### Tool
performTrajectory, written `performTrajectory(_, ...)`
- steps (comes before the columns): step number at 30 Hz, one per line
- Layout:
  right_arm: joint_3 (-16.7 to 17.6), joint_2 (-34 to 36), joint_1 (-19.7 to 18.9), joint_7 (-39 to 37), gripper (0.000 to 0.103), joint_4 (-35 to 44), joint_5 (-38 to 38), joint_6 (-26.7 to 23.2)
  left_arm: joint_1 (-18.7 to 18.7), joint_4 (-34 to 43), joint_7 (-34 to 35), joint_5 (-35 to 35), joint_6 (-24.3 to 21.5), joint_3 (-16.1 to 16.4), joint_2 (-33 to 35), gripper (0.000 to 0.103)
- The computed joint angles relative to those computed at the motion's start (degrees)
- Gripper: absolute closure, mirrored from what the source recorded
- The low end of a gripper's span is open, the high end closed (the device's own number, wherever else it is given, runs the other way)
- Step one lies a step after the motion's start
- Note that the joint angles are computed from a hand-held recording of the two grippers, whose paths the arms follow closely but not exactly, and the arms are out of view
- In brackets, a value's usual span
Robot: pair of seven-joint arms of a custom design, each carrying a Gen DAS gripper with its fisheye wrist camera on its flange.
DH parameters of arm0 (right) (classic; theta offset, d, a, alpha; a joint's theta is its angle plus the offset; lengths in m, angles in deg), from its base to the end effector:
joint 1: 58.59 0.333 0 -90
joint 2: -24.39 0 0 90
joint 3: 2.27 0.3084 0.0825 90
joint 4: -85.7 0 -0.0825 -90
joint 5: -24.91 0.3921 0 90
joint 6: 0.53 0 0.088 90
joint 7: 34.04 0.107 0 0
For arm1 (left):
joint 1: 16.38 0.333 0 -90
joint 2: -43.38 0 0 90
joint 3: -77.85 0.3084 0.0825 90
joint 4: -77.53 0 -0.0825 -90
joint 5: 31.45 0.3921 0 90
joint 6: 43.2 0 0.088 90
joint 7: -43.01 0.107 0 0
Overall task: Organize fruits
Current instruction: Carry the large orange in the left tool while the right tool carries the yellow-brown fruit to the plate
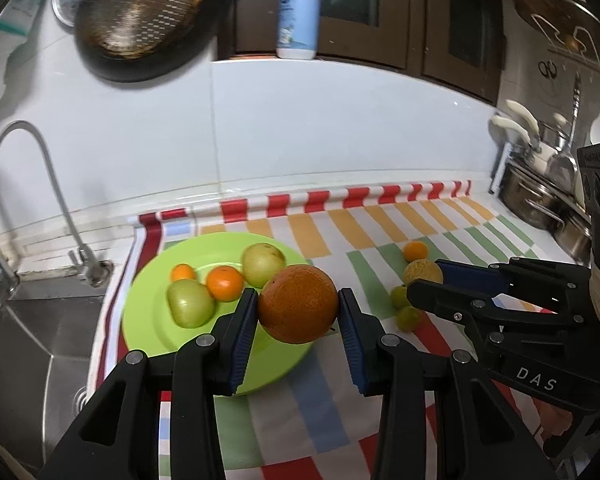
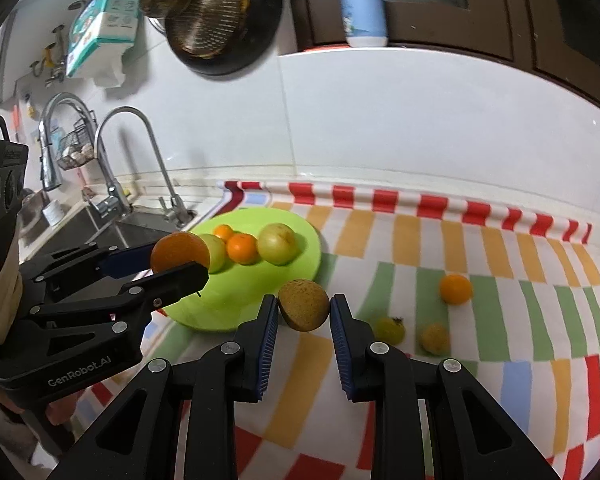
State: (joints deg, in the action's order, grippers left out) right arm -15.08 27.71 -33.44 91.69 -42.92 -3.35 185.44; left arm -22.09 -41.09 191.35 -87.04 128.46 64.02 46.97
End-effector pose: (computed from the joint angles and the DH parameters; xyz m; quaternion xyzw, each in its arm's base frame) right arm 0.5536 0.1705 0.4353 -0.6667 0.5945 -0.2444 0.3772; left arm 0.5850 -0.1426 0.4676 -0.4759 0.7552 -0.3940 0.2191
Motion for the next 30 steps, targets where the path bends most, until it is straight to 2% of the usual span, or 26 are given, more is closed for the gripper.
performTrajectory(1, 1.1, 0.2, -0.8, -1.2, 0.075, 0.2, 1.1, 0.1, 0.1, -0.1, -0.4, 0.2, 0.2, 0.1, -0.1, 0.063)
performTrajectory(4, 7.9, 1.3, -5.8, -9.1, 0.075, 1.4, 8.7, 0.6, 0.4, -0.1, -3.0, 1.8, 1.0, 0.6, 0.1, 0.063)
performTrajectory(8, 17.9, 3.4, -13.7, -17.4, 0.075, 4.2, 16.0, 0.4, 1.2, -0.2, -7.4, 5.4, 1.9, 1.1, 0.6, 0.063)
performTrajectory(9, 19.6, 3.8, -14.9, -18.9, 0.075, 4.6, 17.1, 0.5, 1.5, -0.3, -8.0, 5.9, 2.0, 1.0, 0.6, 0.063)
performTrajectory(10, 22.8, 4.5, -17.7, -21.0, 0.075, 5.5, 18.6, 0.3, 1.8, -0.3, -9.3, 7.1, 2.3, 1.1, 0.9, 0.063)
performTrajectory(13, 27.3, 6.7, -21.0, -25.1, 0.075, 7.9, 21.4, -0.2, 2.6, -0.4, -13.8, 11.5, 2.7, 1.1, 1.7, 0.063)
performTrajectory(18, 31.0, 10.7, -23.0, -30.8, 0.075, 12.4, 25.3, -2.9, 4.5, -0.1, -21.1, 18.7, 2.6, 0.8, 3.5, 0.063)
performTrajectory(22, 30.7, 13.7, -21.9, -34.0, 0.075, 15.8, 27.9, -5.5, 6.0, 0.9, -27.1, 25.0, 1.6, 0.6, 5.6, 0.063)
performTrajectory(30, 29.0, 18.7, -19.3, -39.9, 0.075, 21.6, 33.1, -10.1, 9.9, 3.4, -31.3, 31.0, -0.2, -2.5, 9.5, 0.063)
